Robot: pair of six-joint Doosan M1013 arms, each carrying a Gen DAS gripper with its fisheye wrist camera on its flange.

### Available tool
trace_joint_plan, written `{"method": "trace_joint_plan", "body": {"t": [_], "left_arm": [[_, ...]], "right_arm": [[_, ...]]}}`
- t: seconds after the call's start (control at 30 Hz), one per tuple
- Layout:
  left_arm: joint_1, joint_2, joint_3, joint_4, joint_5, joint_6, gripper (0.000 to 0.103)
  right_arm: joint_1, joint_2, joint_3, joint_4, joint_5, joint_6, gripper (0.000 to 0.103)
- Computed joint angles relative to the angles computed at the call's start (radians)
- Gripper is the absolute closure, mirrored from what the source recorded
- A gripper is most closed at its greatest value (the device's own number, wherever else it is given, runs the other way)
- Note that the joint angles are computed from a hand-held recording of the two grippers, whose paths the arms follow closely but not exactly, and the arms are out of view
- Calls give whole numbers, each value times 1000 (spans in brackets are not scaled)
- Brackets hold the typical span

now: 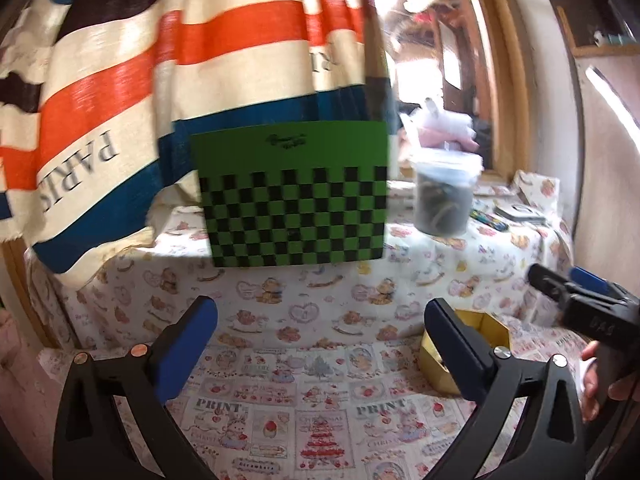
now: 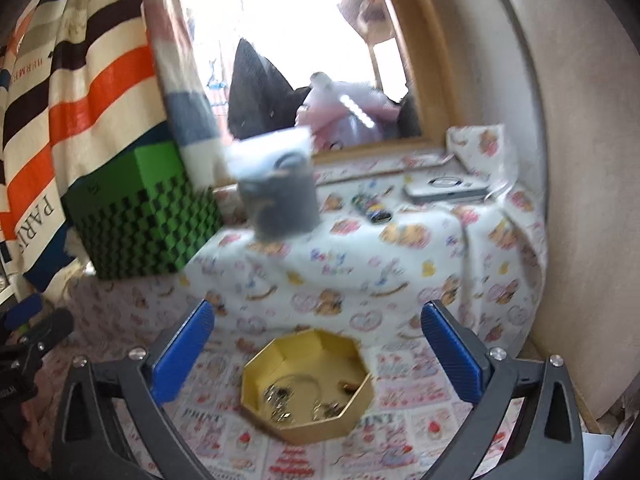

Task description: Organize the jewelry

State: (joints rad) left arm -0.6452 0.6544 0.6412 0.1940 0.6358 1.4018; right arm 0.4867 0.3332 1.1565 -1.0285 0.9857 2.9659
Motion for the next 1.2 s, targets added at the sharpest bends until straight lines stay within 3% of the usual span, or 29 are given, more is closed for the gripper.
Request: {"method": "trace_joint_plan", "body": {"t": [0.17,0.3,0.47,0.6,0.7,0.9,1.07,1.2], "left_arm": [[8,-20,72,21,-82,-11,0],[8,-41,142,110,-165,-103,0],[18,-48,182,91,-216,-136,0],[16,-43,188,107,-206,-114,0],[4,-50,214,260,-227,-224,0],[8,-32,177,144,-189,-116,0],[7,-13,140,188,-114,-191,0],[8,-12,140,134,-121,-122,0]], "right_arm": [[0,-8,26,-34,-31,21,0],[16,8,31,-79,1,-5,0],[30,21,35,-90,10,-37,0],[45,25,45,-156,22,-3,0],[50,27,49,-184,31,3,0],[44,32,41,-149,31,-33,0],[37,43,20,-94,41,-87,0],[38,46,15,-93,57,-82,0]]}}
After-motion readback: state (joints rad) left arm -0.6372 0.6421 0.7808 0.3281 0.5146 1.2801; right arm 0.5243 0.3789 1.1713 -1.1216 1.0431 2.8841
